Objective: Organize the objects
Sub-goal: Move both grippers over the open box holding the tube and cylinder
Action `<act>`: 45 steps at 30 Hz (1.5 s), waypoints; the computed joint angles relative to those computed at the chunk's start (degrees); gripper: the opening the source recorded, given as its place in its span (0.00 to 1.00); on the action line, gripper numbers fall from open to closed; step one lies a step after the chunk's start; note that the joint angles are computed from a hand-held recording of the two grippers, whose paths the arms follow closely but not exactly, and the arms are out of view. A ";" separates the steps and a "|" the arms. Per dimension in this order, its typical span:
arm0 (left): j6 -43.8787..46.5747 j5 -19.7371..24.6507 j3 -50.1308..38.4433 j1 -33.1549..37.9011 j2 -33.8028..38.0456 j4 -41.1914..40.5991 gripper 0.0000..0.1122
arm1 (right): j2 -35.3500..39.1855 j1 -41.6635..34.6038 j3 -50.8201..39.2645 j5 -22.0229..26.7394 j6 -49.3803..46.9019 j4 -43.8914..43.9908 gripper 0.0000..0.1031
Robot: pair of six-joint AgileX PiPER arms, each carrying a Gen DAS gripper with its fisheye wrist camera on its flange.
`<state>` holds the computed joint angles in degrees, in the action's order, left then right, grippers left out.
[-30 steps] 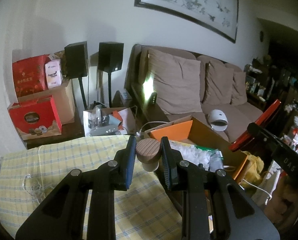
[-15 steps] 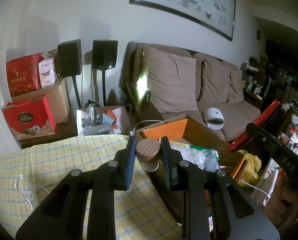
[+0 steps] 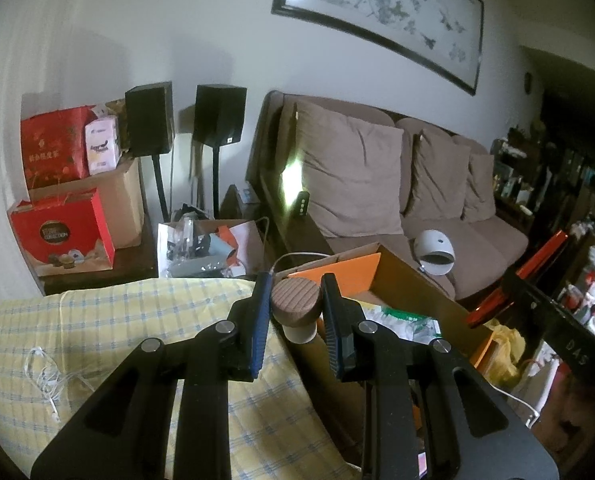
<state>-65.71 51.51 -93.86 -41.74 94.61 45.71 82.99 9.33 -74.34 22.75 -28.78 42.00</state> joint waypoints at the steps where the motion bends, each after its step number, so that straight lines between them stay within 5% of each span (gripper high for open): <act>1: -0.23 0.11 -0.11 0.10 0.20 0.25 0.20 | 0.11 -0.26 0.04 -0.02 0.12 -0.07 0.19; 45: 7.11 1.68 -13.09 1.16 9.74 -3.50 0.20 | 1.48 -2.69 -0.29 0.55 -0.39 0.65 0.19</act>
<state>-58.59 53.19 -106.95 -40.57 104.35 42.21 84.47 6.64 -74.63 23.30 -29.17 42.65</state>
